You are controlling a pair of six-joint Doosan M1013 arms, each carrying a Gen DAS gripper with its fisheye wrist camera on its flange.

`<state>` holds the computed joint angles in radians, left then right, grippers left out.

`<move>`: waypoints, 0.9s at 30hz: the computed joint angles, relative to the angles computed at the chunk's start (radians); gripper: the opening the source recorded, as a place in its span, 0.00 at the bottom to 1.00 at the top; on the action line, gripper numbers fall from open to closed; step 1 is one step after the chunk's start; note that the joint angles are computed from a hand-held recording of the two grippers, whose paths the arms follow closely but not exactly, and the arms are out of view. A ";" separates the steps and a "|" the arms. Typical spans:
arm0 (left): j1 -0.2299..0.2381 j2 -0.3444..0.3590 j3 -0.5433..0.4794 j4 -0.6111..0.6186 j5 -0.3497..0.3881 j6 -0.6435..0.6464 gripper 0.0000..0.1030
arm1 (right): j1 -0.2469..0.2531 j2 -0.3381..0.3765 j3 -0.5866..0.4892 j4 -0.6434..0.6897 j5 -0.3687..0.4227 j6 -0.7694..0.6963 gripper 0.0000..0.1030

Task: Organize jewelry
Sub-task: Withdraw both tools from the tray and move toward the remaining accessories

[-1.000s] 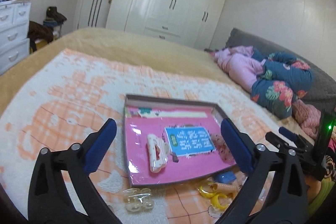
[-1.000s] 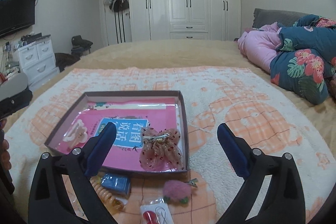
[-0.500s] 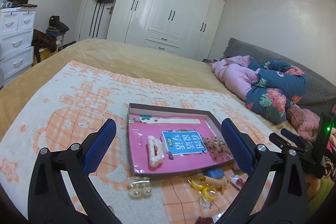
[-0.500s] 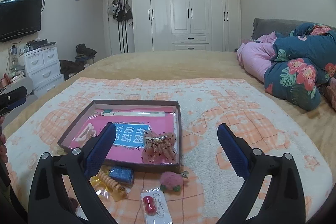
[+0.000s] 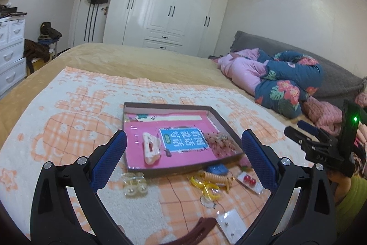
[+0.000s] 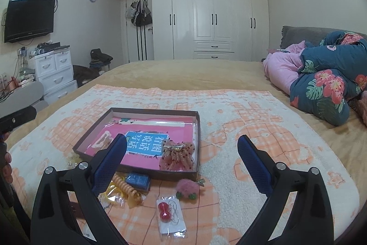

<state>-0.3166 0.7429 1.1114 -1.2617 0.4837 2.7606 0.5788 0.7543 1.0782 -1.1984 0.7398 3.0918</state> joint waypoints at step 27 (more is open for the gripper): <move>-0.018 -0.012 0.095 0.362 0.054 -0.095 0.89 | 0.007 -0.001 0.050 0.235 -0.078 -0.220 0.92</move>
